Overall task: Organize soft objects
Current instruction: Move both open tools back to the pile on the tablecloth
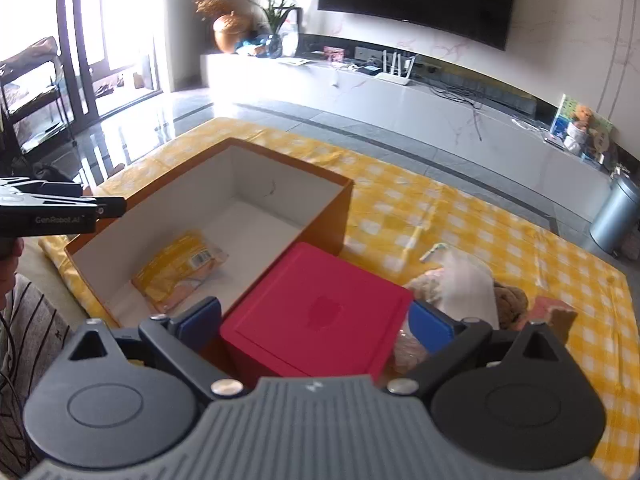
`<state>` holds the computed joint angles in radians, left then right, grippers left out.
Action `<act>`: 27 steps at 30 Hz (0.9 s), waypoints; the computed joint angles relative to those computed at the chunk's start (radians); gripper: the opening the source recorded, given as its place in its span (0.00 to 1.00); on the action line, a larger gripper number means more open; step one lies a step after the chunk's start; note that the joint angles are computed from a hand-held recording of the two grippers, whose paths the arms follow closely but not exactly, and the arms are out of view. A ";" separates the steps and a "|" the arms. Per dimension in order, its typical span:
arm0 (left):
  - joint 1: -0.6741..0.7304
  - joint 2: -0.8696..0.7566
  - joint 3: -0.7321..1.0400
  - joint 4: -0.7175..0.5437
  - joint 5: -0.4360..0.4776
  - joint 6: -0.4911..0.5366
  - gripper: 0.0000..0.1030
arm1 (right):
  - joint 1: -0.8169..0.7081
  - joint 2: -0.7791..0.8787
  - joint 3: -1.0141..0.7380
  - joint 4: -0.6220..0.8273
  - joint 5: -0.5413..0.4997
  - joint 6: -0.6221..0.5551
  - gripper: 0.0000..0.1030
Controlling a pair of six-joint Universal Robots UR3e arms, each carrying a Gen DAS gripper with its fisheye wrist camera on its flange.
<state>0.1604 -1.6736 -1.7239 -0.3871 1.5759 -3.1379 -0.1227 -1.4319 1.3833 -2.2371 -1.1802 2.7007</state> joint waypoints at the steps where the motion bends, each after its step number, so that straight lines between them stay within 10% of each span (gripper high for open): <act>1: -0.021 -0.005 0.022 -0.008 0.012 -0.004 0.87 | -0.028 -0.024 0.026 -0.010 0.007 -0.003 0.95; 17: -0.405 -0.278 0.398 -0.098 0.028 0.022 0.87 | -0.494 -0.281 0.373 -0.096 -0.012 -0.120 0.96; 27: -0.476 -0.463 0.694 -0.289 -0.004 0.057 0.87 | -0.612 -0.089 0.418 -0.108 -0.042 -0.205 0.96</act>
<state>-0.3155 -2.1368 -1.0302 -0.6763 1.5719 -3.0807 -0.7350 -1.5204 1.8017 -2.3453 -1.2223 2.4962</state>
